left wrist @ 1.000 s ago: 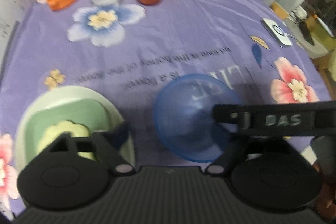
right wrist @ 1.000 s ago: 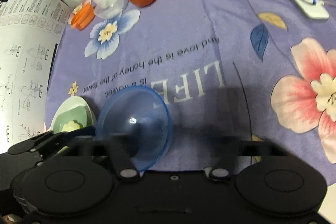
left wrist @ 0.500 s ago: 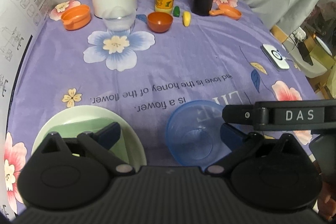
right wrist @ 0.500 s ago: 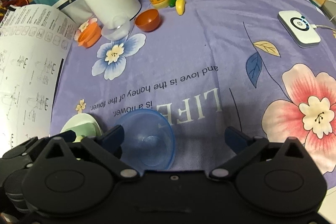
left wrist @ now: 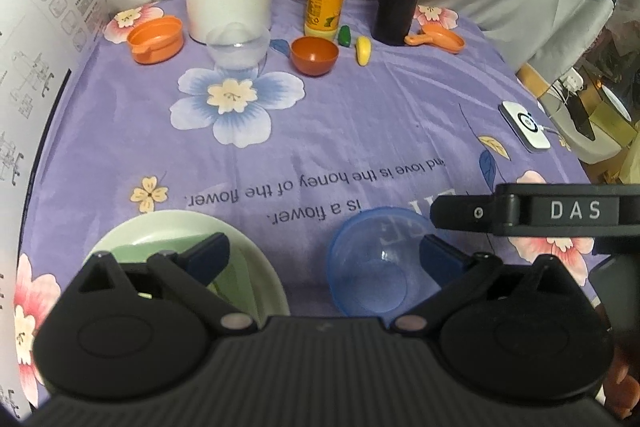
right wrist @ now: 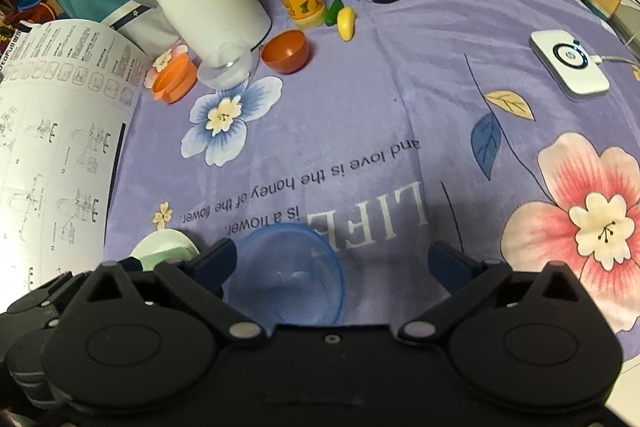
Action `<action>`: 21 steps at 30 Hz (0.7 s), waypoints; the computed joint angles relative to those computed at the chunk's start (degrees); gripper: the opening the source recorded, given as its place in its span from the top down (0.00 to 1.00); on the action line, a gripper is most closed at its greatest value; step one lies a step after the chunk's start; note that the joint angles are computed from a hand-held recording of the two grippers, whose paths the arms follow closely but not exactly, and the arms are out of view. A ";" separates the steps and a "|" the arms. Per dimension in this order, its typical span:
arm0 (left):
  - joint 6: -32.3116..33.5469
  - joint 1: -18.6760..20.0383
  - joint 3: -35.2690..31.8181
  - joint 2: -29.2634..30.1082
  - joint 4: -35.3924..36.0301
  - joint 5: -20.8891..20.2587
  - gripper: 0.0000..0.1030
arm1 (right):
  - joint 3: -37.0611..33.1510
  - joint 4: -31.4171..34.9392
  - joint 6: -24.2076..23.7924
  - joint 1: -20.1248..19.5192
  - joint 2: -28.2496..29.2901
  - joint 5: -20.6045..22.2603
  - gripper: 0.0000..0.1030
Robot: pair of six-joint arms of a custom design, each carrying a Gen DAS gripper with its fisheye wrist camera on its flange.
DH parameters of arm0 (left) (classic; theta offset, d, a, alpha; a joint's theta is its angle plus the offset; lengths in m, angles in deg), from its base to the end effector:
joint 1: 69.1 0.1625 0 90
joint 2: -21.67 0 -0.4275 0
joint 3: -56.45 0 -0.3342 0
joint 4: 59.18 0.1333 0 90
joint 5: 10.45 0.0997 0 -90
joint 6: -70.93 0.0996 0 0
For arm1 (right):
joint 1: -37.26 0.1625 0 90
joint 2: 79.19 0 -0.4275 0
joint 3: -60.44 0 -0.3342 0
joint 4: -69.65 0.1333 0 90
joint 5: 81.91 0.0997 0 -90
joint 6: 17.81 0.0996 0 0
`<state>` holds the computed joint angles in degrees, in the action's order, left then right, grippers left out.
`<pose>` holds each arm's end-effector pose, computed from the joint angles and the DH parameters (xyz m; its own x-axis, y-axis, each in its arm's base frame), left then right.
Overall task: Organize plates and bowls
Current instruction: 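Move both grippers to the clear glass bowl by the white thermos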
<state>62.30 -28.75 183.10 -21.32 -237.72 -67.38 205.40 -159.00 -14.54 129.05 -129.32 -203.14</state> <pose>-0.2261 -0.4383 0.0472 -0.6853 0.5049 -0.5248 0.6640 0.7291 -0.1657 0.0934 -0.3741 0.1652 -0.8658 0.3727 0.3340 0.0269 0.7010 -0.7126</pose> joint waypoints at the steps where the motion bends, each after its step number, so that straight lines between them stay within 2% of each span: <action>1: -0.03 -0.01 -0.13 -0.09 -0.05 0.25 0.00 | -0.45 0.40 0.00 0.34 -0.09 -0.26 0.00; 11: -0.09 1.77 -3.53 -0.53 -0.01 2.27 0.00 | -6.05 4.32 -0.78 2.83 -0.84 -2.08 0.00; 21: -0.26 5.05 -9.76 0.06 3.01 2.61 0.00 | -13.21 11.70 -0.66 3.34 -0.41 -2.99 0.00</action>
<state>62.04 -23.70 173.34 -21.26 -234.71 -64.78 192.19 -147.29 -15.20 132.39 -129.73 -206.13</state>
